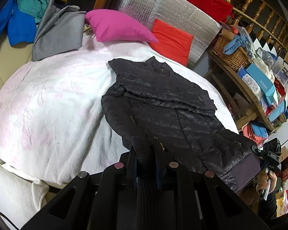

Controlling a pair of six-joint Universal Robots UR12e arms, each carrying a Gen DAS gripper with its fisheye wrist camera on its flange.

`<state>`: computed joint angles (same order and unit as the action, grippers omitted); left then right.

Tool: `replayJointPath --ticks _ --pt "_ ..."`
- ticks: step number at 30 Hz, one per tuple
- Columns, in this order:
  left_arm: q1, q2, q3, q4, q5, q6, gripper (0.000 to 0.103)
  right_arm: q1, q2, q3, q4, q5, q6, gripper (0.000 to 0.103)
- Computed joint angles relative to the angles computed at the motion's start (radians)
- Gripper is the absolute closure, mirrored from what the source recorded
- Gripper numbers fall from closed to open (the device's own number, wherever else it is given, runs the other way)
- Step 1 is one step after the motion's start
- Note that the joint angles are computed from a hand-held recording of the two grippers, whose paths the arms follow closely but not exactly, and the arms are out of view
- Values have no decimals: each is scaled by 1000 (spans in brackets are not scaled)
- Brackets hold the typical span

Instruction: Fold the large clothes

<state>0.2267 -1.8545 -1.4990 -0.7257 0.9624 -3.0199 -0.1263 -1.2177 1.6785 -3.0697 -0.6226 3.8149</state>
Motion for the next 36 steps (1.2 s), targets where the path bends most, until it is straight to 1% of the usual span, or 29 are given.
replayJointPath --ticks 21,30,36 --pt "-6 -16 23 28 0 -17 87 4 9 -17 -14 -8 9 90" --pt "-15 -29 41 37 3 -25 87 8 21 -37 -11 -10 1 90" --pt "-22 -38 54 45 6 -28 87 10 27 -43 -23 -12 12 90"
